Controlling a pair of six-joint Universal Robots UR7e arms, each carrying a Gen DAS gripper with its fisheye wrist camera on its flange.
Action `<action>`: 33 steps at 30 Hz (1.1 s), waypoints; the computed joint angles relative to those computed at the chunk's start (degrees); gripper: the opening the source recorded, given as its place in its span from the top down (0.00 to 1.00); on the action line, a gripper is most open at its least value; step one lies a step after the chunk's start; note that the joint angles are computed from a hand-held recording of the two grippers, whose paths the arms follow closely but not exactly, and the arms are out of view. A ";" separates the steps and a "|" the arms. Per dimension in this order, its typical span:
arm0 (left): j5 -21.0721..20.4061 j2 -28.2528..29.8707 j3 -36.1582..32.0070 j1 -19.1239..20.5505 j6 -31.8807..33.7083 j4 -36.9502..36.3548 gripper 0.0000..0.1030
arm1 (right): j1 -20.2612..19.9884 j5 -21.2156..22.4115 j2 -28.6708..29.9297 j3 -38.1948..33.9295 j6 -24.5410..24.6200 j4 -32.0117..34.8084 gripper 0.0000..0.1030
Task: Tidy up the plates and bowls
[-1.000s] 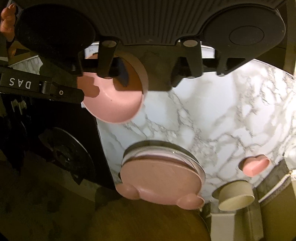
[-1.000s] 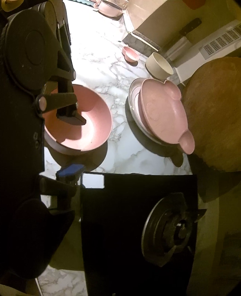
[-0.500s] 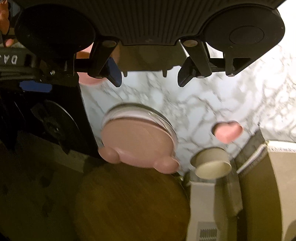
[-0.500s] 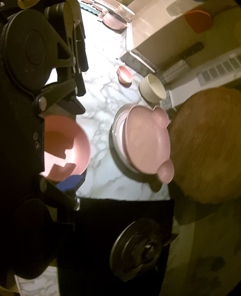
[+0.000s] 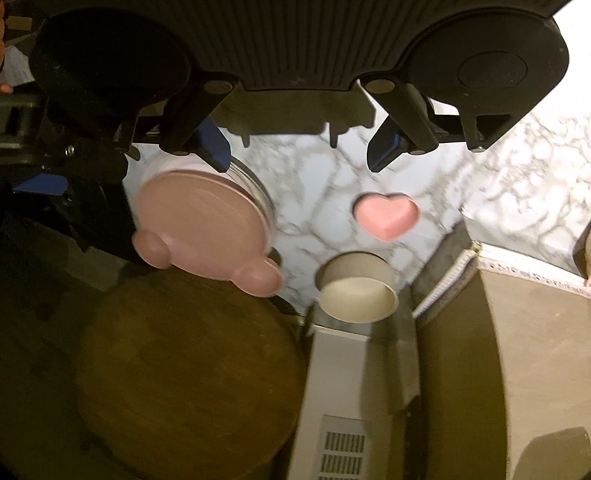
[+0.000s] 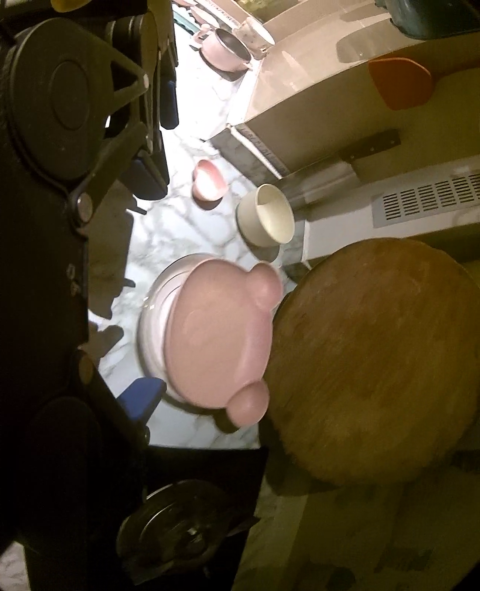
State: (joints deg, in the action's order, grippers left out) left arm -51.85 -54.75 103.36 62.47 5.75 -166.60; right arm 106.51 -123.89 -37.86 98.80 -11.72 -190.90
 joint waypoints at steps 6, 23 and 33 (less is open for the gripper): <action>1.38 1.94 -5.53 2.05 2.00 1.52 0.22 | 0.33 -0.03 3.74 -8.07 2.03 6.29 0.01; 1.46 10.48 -23.52 7.94 3.38 6.63 0.22 | -0.06 -0.32 17.01 -33.47 1.40 20.91 0.01; 2.36 17.15 -32.16 9.63 3.43 6.06 0.22 | -1.70 -0.31 25.28 -49.99 4.35 30.57 0.02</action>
State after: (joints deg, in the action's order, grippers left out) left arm -49.49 -37.59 71.20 72.11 9.18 -160.54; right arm 104.81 -124.20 -12.57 48.81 -7.37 -160.33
